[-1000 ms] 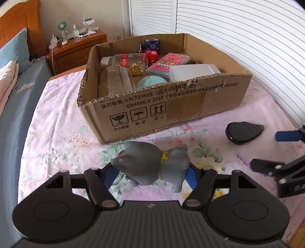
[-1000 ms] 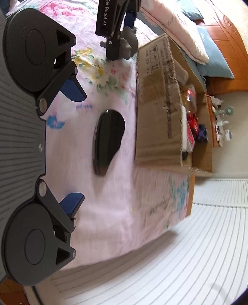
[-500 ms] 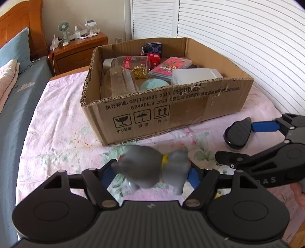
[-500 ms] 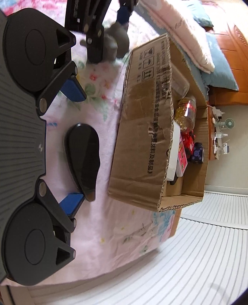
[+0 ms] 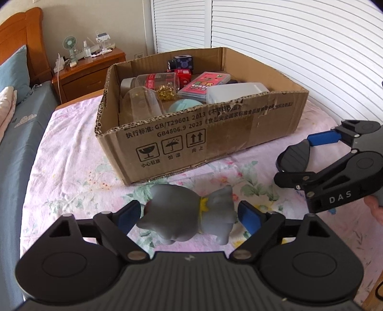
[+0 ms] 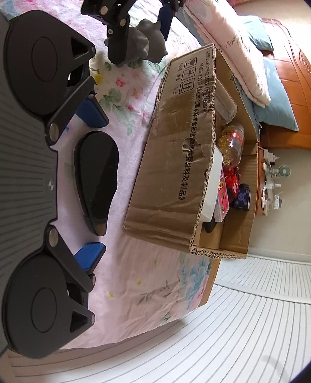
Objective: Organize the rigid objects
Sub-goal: 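Grasp the grey elephant toy with the left tool while the right tool grasps the black oval object, then carry the elephant toy and black oval object into the box and release both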
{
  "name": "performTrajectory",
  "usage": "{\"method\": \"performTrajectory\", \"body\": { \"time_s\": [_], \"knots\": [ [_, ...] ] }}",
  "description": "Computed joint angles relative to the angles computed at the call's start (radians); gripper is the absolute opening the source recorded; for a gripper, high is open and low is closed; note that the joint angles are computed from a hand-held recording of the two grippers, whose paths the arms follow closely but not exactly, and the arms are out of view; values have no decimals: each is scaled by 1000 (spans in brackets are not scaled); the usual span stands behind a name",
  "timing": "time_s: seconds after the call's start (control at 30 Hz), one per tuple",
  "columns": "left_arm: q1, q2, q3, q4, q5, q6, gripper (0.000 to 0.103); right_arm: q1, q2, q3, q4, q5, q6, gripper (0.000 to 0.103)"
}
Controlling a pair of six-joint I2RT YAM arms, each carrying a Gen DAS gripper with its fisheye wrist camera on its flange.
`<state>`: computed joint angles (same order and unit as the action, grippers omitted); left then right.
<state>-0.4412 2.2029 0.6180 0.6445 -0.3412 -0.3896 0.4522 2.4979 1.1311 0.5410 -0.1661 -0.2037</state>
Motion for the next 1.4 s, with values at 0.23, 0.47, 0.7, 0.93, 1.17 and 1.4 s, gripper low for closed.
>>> {"method": "performTrajectory", "body": {
  "time_s": [0.23, 0.47, 0.7, 0.93, 1.17, 1.4],
  "knots": [
    [14, 8, -18, 58, 9, 28, 87, 7, -2, -26, 50, -10, -1, 96],
    [42, -6, -18, 45, 62, 28, 72, 20, -25, -51, 50, 12, -12, 93],
    [31, -105, -54, -19, 75, 63, 72, 6, -94, -109, 31, -33, 11, 93],
    [28, -262, -83, -108, 93, 136, 72, -8, -187, -175, 20, -68, -17, 93],
    [59, -326, 9, -185, 107, 211, 72, -14, -270, -198, 21, -85, -47, 93],
    [115, -206, 235, -275, 119, 251, 72, -12, -299, -139, -8, -76, -48, 93]
  ]
}}
